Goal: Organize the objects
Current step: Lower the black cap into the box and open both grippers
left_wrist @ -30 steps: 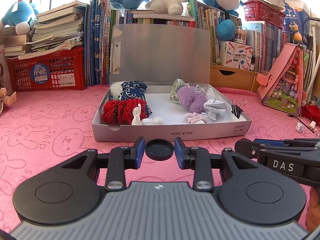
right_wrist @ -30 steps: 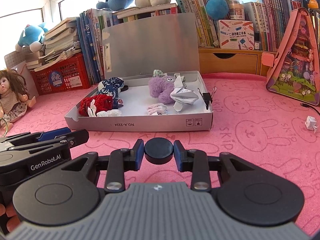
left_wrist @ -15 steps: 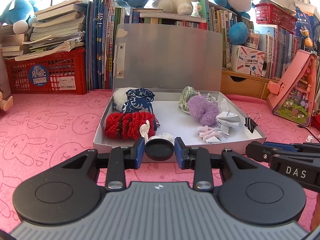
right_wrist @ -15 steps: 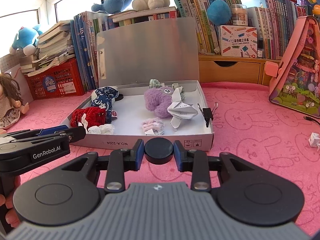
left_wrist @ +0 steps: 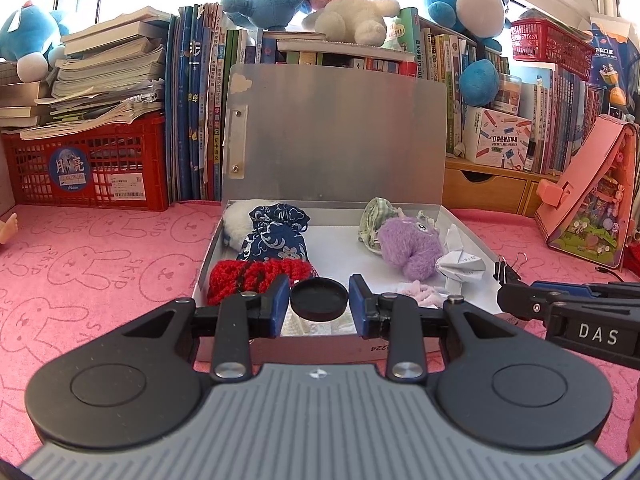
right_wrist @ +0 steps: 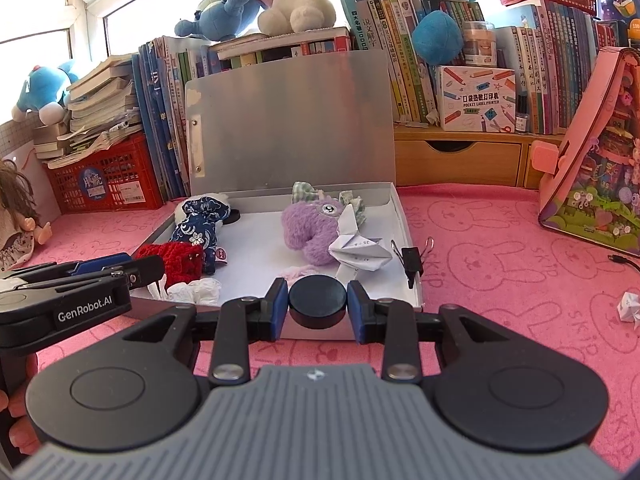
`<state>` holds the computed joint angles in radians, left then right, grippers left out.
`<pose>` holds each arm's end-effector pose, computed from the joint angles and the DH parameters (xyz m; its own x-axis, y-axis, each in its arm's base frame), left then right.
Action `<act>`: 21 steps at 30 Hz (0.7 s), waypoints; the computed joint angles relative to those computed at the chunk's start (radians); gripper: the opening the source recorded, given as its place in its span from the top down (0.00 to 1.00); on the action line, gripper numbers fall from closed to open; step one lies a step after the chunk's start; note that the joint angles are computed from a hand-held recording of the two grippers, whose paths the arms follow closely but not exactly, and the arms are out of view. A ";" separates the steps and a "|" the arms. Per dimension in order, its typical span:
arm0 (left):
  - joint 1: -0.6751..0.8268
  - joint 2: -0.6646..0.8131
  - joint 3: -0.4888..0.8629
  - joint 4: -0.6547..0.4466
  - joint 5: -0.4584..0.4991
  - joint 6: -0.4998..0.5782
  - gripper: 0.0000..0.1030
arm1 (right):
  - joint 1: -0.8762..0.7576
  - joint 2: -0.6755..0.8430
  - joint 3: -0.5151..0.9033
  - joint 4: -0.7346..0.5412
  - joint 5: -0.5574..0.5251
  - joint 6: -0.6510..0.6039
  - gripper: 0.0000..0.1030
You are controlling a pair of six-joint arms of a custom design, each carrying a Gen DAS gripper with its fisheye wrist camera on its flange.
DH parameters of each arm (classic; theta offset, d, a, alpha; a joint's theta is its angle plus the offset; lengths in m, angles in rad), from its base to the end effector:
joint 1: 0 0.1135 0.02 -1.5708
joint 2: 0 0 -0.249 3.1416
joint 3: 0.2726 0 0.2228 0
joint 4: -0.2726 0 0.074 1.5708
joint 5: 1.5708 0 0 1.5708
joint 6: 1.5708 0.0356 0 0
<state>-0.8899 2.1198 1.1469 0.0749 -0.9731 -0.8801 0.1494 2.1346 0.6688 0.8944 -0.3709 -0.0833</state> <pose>0.2614 -0.2759 0.1088 -0.4007 -0.1944 -0.8953 -0.3075 0.9491 -0.0685 0.3198 0.0612 0.0589 -0.4963 -0.1531 -0.8545 -0.4832 0.8665 0.1253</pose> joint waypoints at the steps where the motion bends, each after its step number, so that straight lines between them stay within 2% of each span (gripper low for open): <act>1: 0.007 0.000 -0.001 0.005 0.006 0.005 0.64 | -0.001 0.002 0.010 -0.010 -0.001 0.004 0.64; 13: 0.087 0.037 0.027 0.061 0.062 0.064 0.64 | 0.017 0.059 0.140 -0.112 0.020 0.034 0.64; 21: 0.136 0.102 0.077 0.101 0.104 0.112 0.63 | 0.061 0.126 0.266 -0.193 0.086 0.041 0.64</act>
